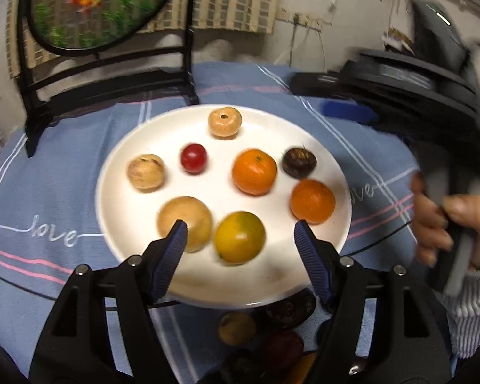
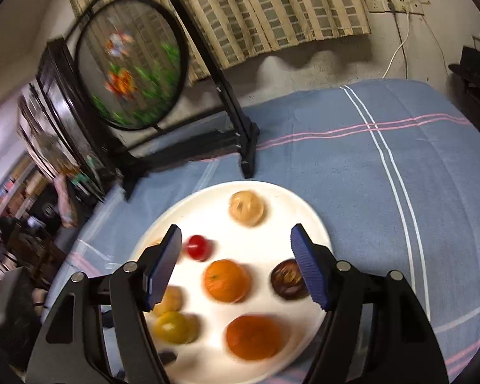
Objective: Organize fruits
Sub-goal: 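Withdraw both tools and move the left tool toward the dark mottled fruit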
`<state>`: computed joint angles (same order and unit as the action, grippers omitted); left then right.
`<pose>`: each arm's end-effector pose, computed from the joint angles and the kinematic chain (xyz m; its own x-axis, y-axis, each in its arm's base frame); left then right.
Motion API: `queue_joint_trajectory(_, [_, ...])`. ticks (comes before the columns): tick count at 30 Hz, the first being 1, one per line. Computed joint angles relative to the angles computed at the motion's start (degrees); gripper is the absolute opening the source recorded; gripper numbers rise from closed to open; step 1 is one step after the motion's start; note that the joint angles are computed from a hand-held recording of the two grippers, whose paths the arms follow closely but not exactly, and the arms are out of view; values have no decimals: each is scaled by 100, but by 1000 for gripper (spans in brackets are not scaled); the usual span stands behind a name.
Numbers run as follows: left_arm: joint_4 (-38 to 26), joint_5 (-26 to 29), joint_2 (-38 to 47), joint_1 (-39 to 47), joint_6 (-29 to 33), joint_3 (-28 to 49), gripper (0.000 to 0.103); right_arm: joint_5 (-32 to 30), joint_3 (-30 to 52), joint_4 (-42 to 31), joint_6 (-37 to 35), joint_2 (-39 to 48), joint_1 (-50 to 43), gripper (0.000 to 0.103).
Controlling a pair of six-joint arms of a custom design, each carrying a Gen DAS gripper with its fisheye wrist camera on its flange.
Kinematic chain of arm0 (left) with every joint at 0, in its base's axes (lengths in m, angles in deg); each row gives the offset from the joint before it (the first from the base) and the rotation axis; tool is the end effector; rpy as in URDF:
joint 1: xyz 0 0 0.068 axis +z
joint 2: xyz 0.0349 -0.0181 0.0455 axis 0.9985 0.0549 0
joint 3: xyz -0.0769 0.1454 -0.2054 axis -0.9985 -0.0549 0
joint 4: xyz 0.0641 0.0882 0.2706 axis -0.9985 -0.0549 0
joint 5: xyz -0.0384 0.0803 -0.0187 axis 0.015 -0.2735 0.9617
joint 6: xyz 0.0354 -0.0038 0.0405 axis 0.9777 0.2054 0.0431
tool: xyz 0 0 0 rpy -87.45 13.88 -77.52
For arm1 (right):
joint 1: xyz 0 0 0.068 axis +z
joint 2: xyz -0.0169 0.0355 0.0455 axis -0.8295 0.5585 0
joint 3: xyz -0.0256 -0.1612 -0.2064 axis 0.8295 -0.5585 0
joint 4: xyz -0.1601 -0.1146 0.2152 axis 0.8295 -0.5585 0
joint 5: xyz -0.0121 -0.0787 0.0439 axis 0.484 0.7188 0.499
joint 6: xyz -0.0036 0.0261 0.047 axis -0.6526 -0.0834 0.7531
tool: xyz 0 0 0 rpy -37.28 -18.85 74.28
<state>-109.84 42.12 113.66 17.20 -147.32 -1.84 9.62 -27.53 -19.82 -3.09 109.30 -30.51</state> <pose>0.0979 -0.1998 0.2034 -0.6933 -0.0537 -0.7186 0.0593 0.9896 -0.1312 0.2132 0.1152 0.2265 -0.7053 -0.0355 -0.7080 -0.4687 0.7726 0.4282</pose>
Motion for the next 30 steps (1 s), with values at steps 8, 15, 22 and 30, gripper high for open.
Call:
queue_joint_trajectory(8, [-2261, -999, -962, -1470, -2713, -260, 81, -445, -976, -1955, 115, -3255, -337, 96])
queue_joint_trajectory(15, [-4053, -848, 556, -3618, -5795, 125, 88, -1013, -1505, -3939, -378, -4922, -1067, 99])
queue_joint_trajectory(22, [-3832, -1021, 1088, -3768, -5455, 415, 92, -1583, -1422, -4426, -719, -4973, -1817, 101])
queue_joint_trajectory(30, [-3105, -685, 1745, -2852, -3759, 690, 96, -1618, -1396, -4482, -753, -4857, -1772, 101])
